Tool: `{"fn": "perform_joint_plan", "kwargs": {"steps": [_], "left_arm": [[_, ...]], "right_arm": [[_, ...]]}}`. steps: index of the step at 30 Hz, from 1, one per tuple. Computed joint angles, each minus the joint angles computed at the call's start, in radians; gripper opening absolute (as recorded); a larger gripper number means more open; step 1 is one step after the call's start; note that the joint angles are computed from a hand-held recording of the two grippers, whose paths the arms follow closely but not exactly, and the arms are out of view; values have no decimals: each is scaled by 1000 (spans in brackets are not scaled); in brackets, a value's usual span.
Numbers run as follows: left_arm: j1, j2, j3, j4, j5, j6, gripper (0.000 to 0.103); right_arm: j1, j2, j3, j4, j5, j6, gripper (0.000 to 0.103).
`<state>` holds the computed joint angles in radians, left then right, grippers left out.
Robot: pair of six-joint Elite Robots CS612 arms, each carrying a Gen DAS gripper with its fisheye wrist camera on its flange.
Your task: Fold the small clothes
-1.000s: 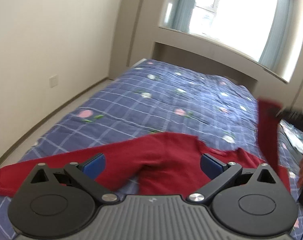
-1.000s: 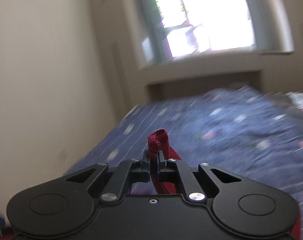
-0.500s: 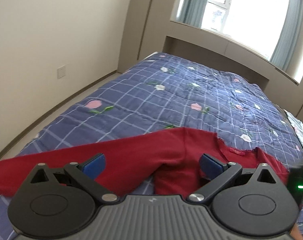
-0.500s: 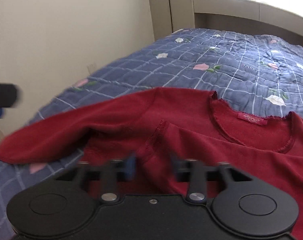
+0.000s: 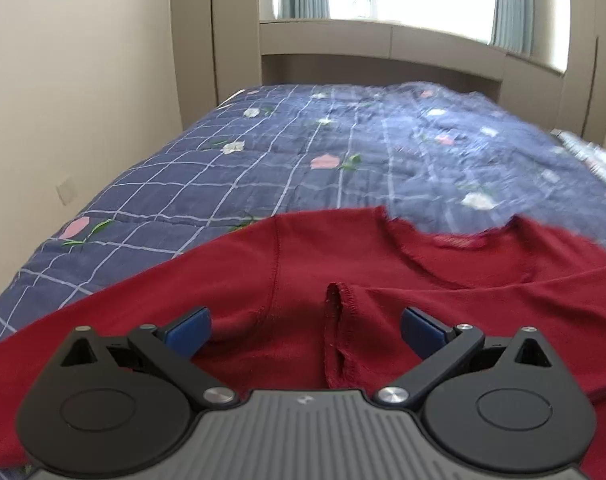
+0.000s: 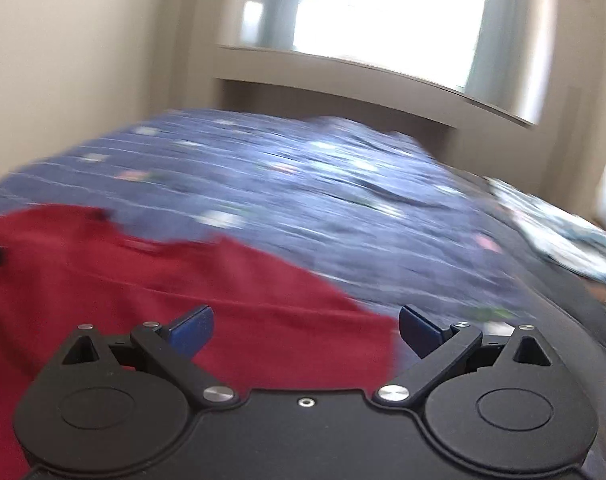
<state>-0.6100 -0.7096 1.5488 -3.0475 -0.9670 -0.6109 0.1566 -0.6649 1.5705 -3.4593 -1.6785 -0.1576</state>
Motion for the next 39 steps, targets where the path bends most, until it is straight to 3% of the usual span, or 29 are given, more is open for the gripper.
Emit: {"fn": "perform_joint_plan", "kwargs": {"steps": [4, 11, 16, 19, 23, 29, 34, 38, 39], "left_arm": [[11, 23, -36, 93, 4, -77, 103], [13, 29, -37, 87, 18, -93, 103], [13, 31, -35, 77, 18, -88, 103], [13, 31, -35, 75, 18, -92, 103], [13, 32, -34, 71, 19, -92, 103], [14, 31, -33, 71, 11, -98, 103], [14, 35, -31, 57, 14, -106, 103], [14, 38, -28, 40, 14, -109, 103], [15, 38, -28, 38, 13, -110, 103]], "right_arm": [[-28, 33, -32, 47, -79, 67, 99], [-61, 33, -20, 57, -144, 137, 98], [-69, -40, 103, -10, -41, 135, 102], [-59, -79, 179, -42, 19, 82, 102], [-22, -84, 231, -95, -28, -6, 102], [21, -33, 195, -166, -99, -84, 102], [48, 29, 108, -204, -242, -88, 102], [57, 44, 88, -217, -351, -34, 102], [65, 54, 80, -243, -408, -37, 102]]}}
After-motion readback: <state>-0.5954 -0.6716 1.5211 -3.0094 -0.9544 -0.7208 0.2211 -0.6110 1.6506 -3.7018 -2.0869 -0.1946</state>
